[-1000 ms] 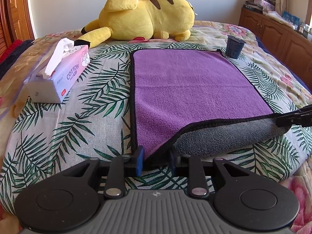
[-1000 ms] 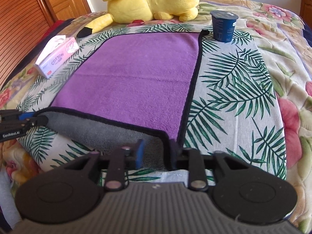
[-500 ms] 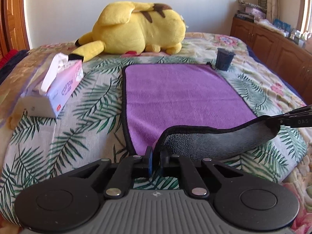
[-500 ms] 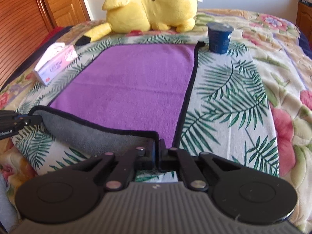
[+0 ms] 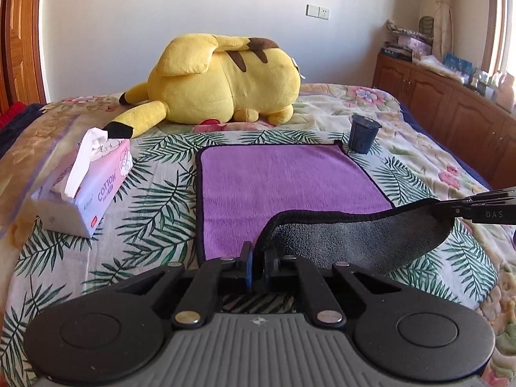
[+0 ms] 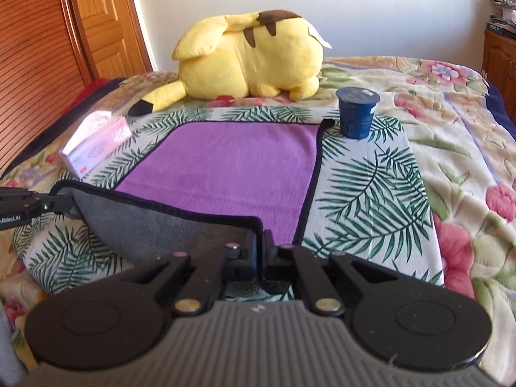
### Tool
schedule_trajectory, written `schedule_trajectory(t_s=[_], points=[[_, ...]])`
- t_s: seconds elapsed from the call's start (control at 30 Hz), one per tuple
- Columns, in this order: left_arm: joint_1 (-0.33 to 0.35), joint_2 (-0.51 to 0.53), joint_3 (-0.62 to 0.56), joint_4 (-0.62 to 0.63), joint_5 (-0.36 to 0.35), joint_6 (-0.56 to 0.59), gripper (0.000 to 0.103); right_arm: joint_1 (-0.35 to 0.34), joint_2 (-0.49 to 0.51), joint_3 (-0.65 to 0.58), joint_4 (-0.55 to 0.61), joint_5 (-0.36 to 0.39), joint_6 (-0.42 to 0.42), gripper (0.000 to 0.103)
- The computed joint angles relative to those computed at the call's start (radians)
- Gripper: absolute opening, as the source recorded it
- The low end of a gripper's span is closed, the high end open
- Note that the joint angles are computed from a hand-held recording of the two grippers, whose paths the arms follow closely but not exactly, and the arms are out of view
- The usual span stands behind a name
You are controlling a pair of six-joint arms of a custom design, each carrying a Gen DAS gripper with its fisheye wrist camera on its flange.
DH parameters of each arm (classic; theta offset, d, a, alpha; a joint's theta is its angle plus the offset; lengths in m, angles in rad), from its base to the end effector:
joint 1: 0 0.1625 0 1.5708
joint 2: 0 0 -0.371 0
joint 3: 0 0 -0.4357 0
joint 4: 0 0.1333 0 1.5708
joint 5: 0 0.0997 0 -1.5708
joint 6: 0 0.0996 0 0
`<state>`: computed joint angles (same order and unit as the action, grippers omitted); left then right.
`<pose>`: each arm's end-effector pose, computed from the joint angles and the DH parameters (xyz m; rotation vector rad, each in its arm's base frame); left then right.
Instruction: Fold towel
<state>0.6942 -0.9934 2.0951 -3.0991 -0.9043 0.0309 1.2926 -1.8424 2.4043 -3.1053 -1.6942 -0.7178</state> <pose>-0.2770 -0.4841 0.0547 0.9528 2.3932 -0.8722 0.0046 -0.4246 0.3145 0.4425 -2.3368 1.0339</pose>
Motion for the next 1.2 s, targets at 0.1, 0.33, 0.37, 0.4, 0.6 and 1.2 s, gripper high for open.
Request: schedule_trajectory(t_s=[0.1,0.33,0.37,0.4,0.6,1.2], points=[[0.002,0.005,-0.009,-0.012,-0.006,0.013,0.0,-0.003,0.008,-0.007,-0.013,0.015,-0.006,0.004],[0.012,0.026,-0.035,-0.027,-0.01,0.046,0.0,-0.015,0.033,-0.024,-0.037,0.042,-0.011,0.004],[0.015,0.029,-0.04,-0.027,-0.011,0.05,0.0,-0.019,0.035,-0.028,-0.037,0.047,-0.009,0.004],[0.017,0.033,-0.044,-0.027,-0.01,0.053,0.0,-0.021,0.038,-0.031,-0.035,0.05,-0.007,0.004],[0.029,0.058,-0.071,-0.028,-0.007,0.072,0.0,-0.033,0.058,-0.044,-0.051,0.07,-0.015,0.004],[0.049,0.099,-0.148,-0.03,-0.041,0.135,0.0,-0.038,0.102,-0.065,-0.144,0.134,-0.045,0.004]])
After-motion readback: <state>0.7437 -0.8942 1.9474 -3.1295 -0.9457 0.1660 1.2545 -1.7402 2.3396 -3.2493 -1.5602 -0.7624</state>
